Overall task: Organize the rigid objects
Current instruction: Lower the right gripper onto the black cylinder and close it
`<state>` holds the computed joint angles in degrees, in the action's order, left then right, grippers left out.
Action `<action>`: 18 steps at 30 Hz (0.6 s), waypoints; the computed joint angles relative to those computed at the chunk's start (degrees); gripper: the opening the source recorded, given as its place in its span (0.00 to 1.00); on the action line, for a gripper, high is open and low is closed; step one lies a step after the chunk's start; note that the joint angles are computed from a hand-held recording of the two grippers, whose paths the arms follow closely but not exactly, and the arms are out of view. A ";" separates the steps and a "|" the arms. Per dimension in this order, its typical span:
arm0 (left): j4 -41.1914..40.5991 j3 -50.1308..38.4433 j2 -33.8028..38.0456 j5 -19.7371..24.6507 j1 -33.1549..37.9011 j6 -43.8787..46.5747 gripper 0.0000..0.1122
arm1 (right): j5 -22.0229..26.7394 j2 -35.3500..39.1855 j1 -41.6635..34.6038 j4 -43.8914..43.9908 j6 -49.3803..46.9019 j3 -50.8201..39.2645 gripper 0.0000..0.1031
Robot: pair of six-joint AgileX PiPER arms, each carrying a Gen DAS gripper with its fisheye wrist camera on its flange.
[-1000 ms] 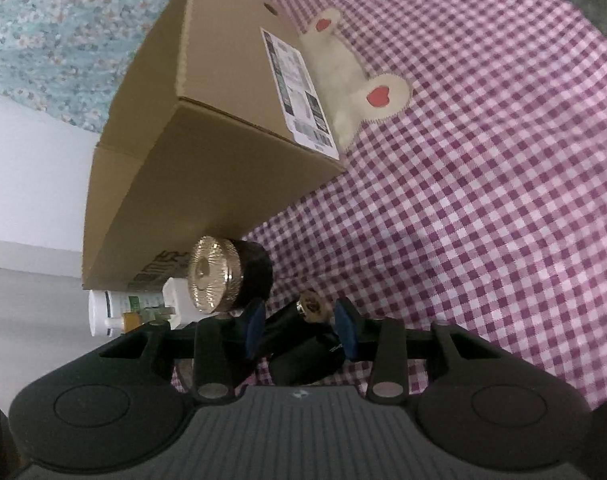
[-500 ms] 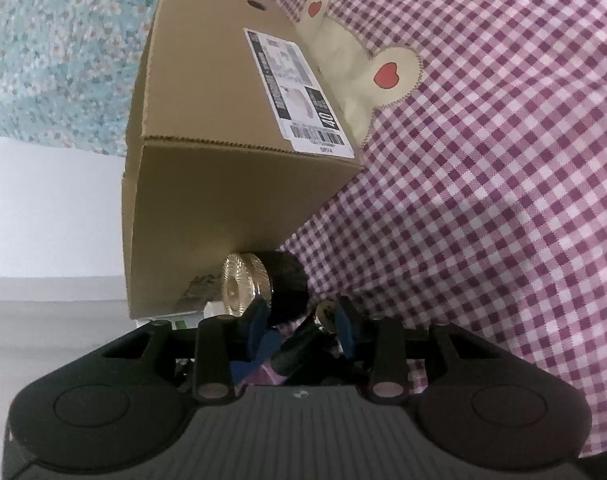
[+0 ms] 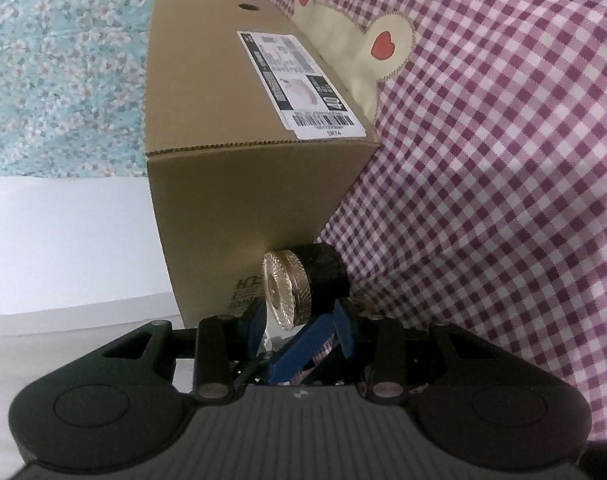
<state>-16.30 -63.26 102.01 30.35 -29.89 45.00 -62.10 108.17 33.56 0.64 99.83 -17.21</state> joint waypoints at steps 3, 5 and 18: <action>-1.97 -0.11 -0.58 0.32 0.62 1.63 0.08 | 2.45 -2.26 1.52 3.03 -1.74 0.64 0.39; -4.05 0.28 -1.42 0.58 1.10 3.43 0.07 | 3.57 -3.67 2.25 4.86 -3.11 1.38 0.39; -2.94 3.16 -5.68 2.82 3.23 6.11 0.08 | 22.47 -10.80 3.52 4.72 -10.35 -2.43 0.40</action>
